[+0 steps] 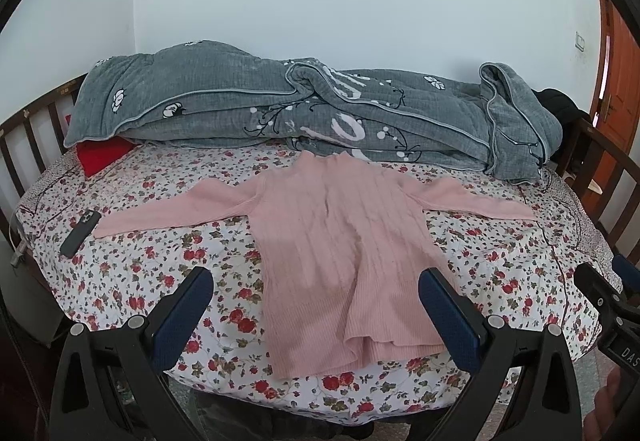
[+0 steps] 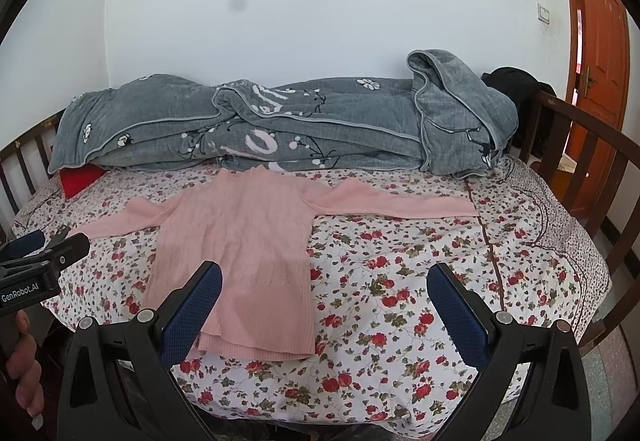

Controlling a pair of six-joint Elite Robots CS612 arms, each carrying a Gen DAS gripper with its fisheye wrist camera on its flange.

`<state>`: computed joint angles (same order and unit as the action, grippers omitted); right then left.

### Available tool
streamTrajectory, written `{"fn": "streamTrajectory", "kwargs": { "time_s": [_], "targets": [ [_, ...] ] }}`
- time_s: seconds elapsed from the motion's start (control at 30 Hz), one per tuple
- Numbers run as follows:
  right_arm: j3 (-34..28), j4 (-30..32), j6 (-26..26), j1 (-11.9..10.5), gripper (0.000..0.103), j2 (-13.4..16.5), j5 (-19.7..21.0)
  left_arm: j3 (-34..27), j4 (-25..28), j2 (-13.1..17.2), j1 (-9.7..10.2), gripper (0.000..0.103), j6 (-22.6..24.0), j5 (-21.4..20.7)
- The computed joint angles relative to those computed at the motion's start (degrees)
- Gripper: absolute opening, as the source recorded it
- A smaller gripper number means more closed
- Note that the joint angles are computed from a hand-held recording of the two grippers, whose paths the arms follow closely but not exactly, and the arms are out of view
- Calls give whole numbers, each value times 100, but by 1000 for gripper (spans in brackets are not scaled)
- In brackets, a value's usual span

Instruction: Fold small clothes

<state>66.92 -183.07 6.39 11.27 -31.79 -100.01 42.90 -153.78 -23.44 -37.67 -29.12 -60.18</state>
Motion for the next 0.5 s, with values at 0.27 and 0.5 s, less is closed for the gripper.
{"fn": "streamTrajectory", "kwargs": {
  "time_s": [0.27,0.5],
  "targets": [
    [6,-11,23,7,101,-8,-7,81,-94,-43,-8,103,43,22],
    [28,-13,13,4,101,-33,22,65,-57,-50,0,103,13,7]
  ]
}}
